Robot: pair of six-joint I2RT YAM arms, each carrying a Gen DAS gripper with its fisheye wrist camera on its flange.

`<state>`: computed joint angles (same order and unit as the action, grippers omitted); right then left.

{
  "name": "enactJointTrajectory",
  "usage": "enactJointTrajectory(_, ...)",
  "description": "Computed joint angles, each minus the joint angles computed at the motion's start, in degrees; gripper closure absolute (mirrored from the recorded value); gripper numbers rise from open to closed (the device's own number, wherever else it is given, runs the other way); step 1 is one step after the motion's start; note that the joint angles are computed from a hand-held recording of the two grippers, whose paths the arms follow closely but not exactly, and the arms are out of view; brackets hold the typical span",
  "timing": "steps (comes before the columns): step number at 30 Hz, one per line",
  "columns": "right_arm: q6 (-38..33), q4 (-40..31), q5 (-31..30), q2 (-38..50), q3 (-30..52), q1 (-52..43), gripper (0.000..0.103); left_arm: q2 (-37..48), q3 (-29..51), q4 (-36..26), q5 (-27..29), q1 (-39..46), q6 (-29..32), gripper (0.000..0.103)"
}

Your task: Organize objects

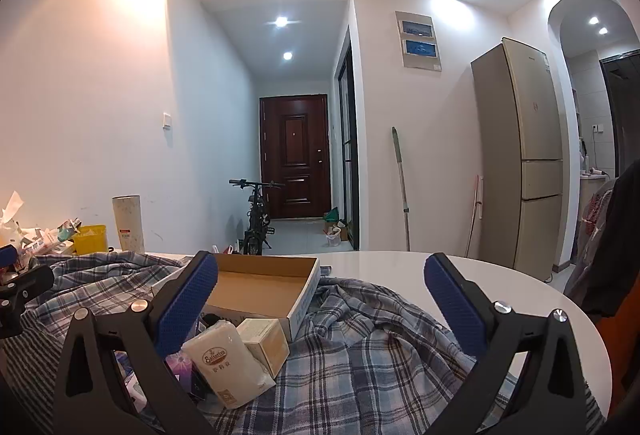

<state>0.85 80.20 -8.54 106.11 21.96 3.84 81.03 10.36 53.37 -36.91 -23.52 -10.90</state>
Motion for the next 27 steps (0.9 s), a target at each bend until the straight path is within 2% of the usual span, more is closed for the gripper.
enactJointTrajectory(27, 0.0, -0.7, 0.0, -0.7, -0.1, 0.0, 0.0, 0.0, 0.2, -0.1, -0.2, -0.1, 0.4, 0.0)
